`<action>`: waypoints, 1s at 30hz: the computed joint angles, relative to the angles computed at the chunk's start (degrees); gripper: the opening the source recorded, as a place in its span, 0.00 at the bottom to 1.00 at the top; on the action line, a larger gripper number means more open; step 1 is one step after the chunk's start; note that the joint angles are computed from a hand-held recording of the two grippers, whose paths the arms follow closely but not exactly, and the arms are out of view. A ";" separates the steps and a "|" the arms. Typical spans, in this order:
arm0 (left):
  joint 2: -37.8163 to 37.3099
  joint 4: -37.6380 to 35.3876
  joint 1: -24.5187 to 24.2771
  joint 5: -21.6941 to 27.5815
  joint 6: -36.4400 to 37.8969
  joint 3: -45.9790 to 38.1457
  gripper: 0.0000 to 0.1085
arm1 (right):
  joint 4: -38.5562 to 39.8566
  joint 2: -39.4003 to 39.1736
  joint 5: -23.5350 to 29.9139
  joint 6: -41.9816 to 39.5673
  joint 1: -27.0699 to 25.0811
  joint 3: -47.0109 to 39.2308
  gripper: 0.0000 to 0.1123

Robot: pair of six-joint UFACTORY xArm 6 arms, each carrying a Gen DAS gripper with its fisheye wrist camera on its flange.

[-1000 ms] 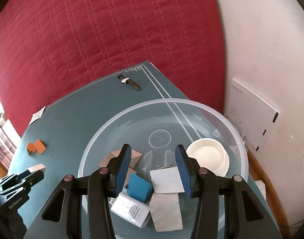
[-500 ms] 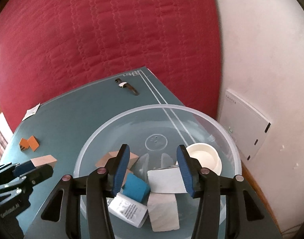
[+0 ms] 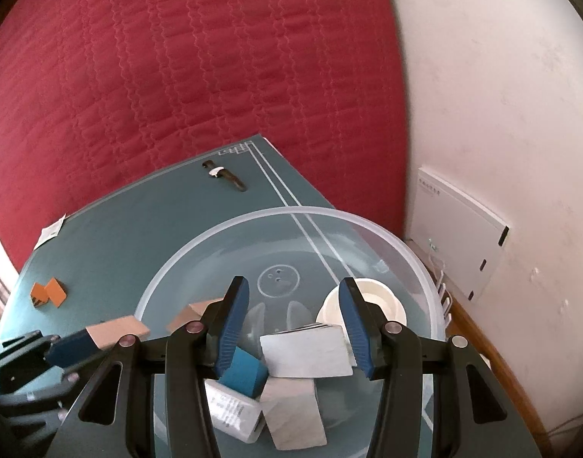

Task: Organize rigid objects
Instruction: 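Lower both beige blocks into the bowl and open both grippers, then withdraw both grippers from the bowl toward the orange striped triangles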

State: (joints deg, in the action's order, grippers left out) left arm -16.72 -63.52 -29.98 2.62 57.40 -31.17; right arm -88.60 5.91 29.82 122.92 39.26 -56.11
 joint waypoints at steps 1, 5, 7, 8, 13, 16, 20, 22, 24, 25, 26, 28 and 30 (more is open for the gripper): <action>-0.11 -0.35 -0.27 -0.15 0.47 0.20 0.42 | 0.04 0.00 0.05 -0.03 0.02 -0.05 0.45; -0.42 -8.88 -1.61 -2.66 8.49 0.30 0.60 | -0.19 -0.20 0.14 0.29 -0.04 0.23 0.45; -0.62 -9.16 -1.54 -2.72 8.72 0.55 0.60 | -0.18 0.27 -0.04 0.11 -0.23 -0.27 0.45; -0.46 -9.23 -1.54 -3.03 8.68 0.57 0.60 | -0.16 0.28 0.02 0.11 -0.17 -0.26 0.45; -0.10 -6.76 -1.15 -4.08 5.14 1.55 0.64 | 0.11 0.28 0.26 -0.14 0.14 -0.34 0.45; 0.07 -3.85 -0.41 -4.49 1.60 2.09 0.75 | 0.17 0.32 0.34 -0.40 0.23 -0.35 0.48; 0.58 -0.87 0.32 -5.62 -2.03 2.43 0.82 | -0.43 -0.22 1.66 -0.41 1.03 0.14 0.52; 1.07 0.07 0.53 -6.14 -3.12 2.34 0.83 | -0.78 -0.21 2.49 -0.50 1.57 0.09 0.53; 0.90 1.52 0.81 -6.50 -4.71 2.87 0.83 | -1.12 -0.12 3.27 -0.67 2.09 -0.02 0.54; 0.94 2.33 0.95 -6.69 -5.59 3.03 0.84 | -1.19 -0.06 3.64 -0.79 2.38 -0.06 0.54; 1.48 2.80 1.16 -6.89 -6.09 2.73 0.84 | -1.29 0.01 3.97 -0.94 2.63 -0.10 0.54; 1.60 4.35 1.61 -7.08 -7.66 2.97 0.85 | -1.43 0.34 4.32 -1.25 3.04 -0.40 0.54; 1.83 7.15 2.36 -7.16 -10.38 3.20 0.86 | -1.45 0.58 4.65 -1.81 3.43 -0.70 0.54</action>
State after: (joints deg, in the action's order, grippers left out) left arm -14.89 -56.37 -27.63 -4.55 47.03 -27.97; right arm -90.05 6.49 34.47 121.11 42.70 -56.82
